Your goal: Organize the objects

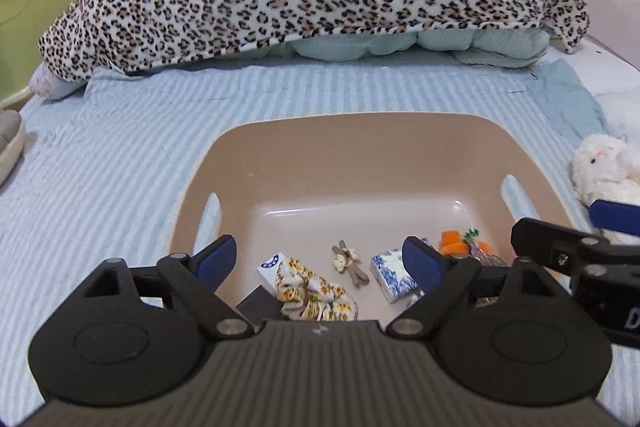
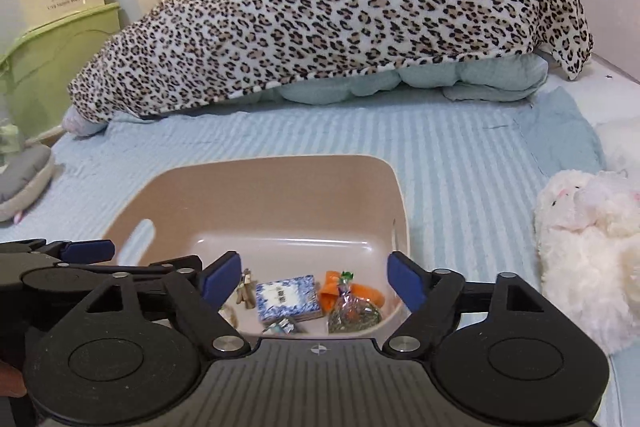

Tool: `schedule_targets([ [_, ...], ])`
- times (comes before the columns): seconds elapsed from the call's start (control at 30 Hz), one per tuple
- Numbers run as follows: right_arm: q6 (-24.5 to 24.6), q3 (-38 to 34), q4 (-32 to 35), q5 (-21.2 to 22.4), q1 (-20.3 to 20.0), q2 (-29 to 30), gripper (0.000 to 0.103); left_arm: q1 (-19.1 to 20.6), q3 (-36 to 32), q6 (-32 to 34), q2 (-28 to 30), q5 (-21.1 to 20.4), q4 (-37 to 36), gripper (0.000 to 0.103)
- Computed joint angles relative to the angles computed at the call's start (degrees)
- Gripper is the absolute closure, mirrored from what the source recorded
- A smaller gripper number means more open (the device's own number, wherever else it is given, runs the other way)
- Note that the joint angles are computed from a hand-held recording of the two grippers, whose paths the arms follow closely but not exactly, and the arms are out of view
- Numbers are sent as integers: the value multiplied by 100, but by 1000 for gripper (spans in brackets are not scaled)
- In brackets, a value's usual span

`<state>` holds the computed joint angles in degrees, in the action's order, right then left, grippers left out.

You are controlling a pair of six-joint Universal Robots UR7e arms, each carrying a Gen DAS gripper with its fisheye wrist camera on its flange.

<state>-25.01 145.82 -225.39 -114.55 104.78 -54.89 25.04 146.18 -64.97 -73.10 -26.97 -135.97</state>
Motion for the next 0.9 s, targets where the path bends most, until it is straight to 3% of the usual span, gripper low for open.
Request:
schedule_targets([
  [0.33,9,568,235,-541,950,-840,9,-1428,-8,-2129,-1140,-490,3021,13],
  [0.53,371,935,638,-819,1508,-1420,8,-2315,7,-3033,-1547,-1064,4190,13],
  [0.9,1130,1542,1385,-1464,2464,-2234,2,-4080,20,-4385,-1995,-2237,5613,13],
])
